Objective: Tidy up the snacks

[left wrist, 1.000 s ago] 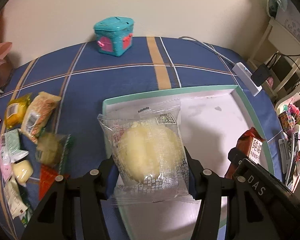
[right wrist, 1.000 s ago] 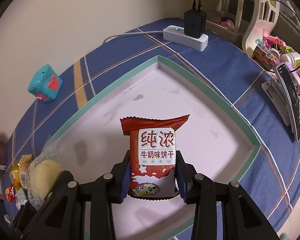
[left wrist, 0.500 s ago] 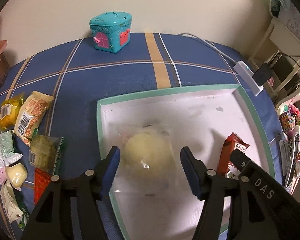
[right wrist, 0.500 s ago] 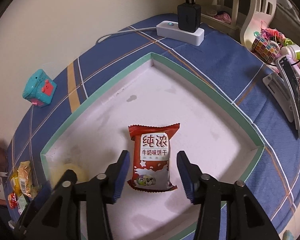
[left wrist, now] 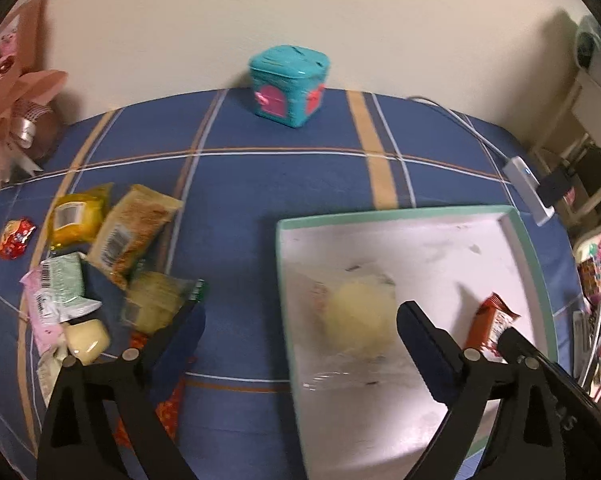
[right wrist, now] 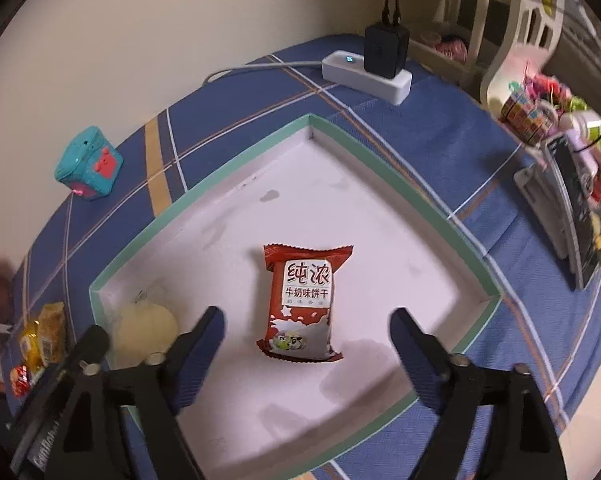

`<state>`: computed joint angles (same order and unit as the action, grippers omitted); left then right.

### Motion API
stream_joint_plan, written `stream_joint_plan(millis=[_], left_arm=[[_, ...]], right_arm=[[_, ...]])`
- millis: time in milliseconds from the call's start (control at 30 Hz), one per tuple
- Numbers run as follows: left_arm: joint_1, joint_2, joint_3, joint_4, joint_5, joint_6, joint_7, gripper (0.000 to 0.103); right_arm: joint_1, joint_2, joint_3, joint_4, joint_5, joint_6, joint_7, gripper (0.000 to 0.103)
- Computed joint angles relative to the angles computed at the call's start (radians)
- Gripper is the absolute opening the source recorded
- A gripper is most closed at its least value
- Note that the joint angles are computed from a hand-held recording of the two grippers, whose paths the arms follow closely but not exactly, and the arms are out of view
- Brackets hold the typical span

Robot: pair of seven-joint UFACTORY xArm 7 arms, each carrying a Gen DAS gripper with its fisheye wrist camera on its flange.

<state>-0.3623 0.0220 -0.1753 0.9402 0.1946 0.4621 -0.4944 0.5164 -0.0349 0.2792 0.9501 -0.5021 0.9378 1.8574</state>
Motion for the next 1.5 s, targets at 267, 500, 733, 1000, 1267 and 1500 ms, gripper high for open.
stream_joint_plan(millis=[267,500,733,1000,1267,1500], left_arm=[[0.021,-0.026,0.011,-0.026,0.041,-0.003,-0.043,0.103],[0.047,-0.079,0.012,-0.077,0.037,-0.028,-0.061,0.103],[0.130,-0.186,-0.012,-0.161,0.191,-0.055,-0.255,0.103],[0.160,-0.285,0.038,-0.214,0.013,-0.007,-0.117,0.103],[0.245,-0.380,0.075,-0.281,-0.028,0.084,-0.053,0.103],[0.334,-0.464,0.089,-0.353,-0.026,0.068,-0.046,0.103]], right_arm=[[0.001,-0.012,0.009,0.006,-0.001,0.006,-0.016,0.103],[0.010,-0.015,0.017,0.020,0.001,-0.019,-0.024,0.103],[0.043,0.020,0.026,0.084,-0.004,0.018,-0.061,0.103],[0.093,0.067,0.028,0.161,-0.025,0.037,-0.081,0.103],[0.169,0.184,0.011,0.314,-0.066,0.066,-0.152,0.103],[0.254,0.321,-0.027,0.487,-0.069,0.063,-0.225,0.103]])
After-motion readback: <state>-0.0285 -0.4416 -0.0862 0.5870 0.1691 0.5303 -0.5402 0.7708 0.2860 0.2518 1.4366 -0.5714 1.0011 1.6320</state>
